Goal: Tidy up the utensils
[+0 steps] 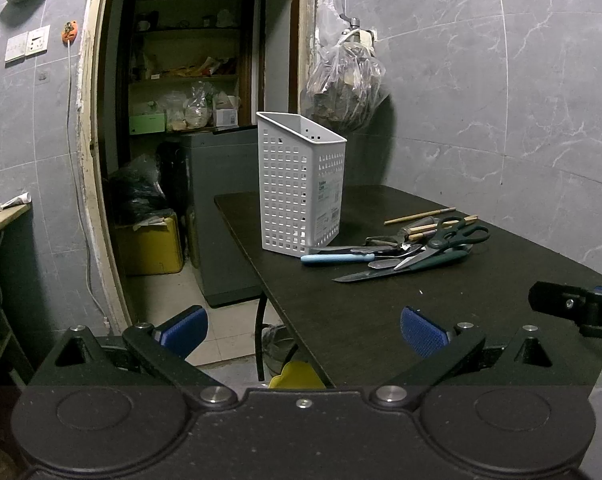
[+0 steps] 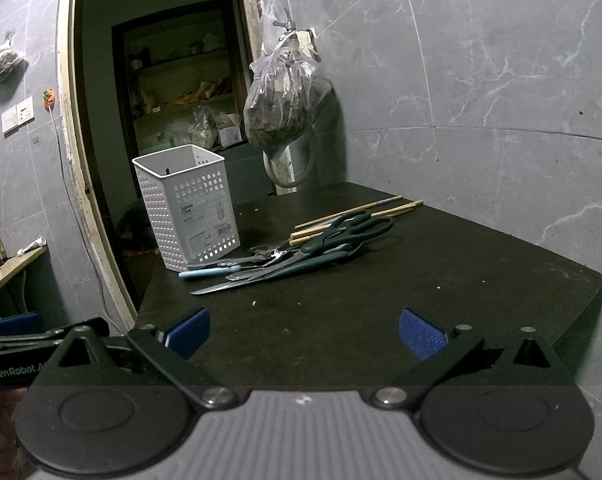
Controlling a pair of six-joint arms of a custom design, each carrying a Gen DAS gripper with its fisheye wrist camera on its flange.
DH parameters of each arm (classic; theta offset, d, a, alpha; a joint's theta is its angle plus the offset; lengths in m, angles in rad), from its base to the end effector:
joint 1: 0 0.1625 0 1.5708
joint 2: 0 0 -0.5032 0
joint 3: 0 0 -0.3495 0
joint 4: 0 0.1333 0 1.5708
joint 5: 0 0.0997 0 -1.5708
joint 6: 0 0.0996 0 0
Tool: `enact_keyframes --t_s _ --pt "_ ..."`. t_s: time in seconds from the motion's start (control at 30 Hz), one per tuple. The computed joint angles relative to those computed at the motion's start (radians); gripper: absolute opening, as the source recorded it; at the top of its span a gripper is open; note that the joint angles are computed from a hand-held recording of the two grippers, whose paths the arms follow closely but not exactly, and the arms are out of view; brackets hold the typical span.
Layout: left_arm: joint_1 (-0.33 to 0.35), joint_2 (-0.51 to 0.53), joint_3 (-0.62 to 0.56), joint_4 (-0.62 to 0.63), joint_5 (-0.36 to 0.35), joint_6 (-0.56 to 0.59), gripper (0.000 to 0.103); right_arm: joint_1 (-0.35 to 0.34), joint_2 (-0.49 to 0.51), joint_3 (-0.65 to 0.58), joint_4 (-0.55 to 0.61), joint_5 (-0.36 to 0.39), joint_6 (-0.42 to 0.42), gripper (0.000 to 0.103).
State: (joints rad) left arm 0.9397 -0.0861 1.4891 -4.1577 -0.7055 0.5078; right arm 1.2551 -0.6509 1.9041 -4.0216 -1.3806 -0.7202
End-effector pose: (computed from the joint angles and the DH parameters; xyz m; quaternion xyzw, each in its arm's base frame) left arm -0.2189 -0.6539 -0.0709 0.2092 0.7606 -0.5270 0.3161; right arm -0.0531 -0.6526 0.1925 0.2176 -0.7948 0.5263 0.2097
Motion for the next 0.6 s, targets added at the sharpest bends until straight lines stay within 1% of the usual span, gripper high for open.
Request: enact_keyframes --t_s 0.4,0.5,0.57,0.6 --pt "0.002 0.002 -0.004 0.006 0.004 0.001 0.102 0.002 0.001 -0.001 0.001 -0.006 -0.002 0.103" --pt "0.007 -0.002 -0.010 0.024 0.001 -0.012 0.102 0.004 0.001 -0.009 0.002 -0.010 -0.002 0.103" --pt "0.013 -0.002 -0.020 0.017 -0.009 -0.017 0.102 0.002 -0.001 -0.013 0.000 0.002 0.006 0.103" --pt "0.016 -0.002 -0.027 0.017 -0.010 -0.020 0.102 -0.003 -0.001 -0.014 -0.011 0.024 0.015 0.103"
